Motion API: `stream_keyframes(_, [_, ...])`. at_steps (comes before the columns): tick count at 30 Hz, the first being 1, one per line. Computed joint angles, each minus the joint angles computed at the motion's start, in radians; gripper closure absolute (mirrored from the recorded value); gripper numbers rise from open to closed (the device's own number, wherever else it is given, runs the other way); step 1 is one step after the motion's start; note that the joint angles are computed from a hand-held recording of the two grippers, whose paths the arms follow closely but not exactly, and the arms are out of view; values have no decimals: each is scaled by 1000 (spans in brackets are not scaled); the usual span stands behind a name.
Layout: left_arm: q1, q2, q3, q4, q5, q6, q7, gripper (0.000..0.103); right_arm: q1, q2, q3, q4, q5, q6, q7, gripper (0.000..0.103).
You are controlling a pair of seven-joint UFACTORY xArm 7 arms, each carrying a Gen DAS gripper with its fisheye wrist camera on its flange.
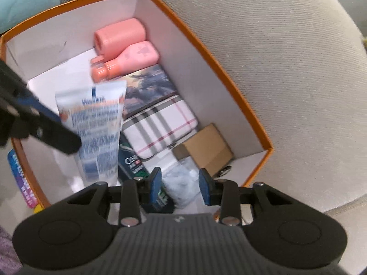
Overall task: Organize rigid objects
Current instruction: 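Lower and release the Vaseline tube with the left gripper while the right releases the shampoo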
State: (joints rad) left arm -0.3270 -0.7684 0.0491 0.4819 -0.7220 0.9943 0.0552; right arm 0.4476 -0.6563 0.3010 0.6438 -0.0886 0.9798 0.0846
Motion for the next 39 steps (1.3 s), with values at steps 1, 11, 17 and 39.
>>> stream_keyframes(1, [-4,21,-2,15,0,7,-7,89,-3,-5,1,-1,-4,-4,4,66])
stream_keyframes(11, [-13,175,-28,90,6,105,-23,87,-6,-36,8,-14,-12,3,13,66])
stream_keyframes(17, [25,172,-45,134,94,156,9,76,12,-53,3,-31,12,2,16,66])
stream_keyframes(39, [79,374,-108,300,419,243,157,66,41,-98,-8,-70,68,-3,5,67])
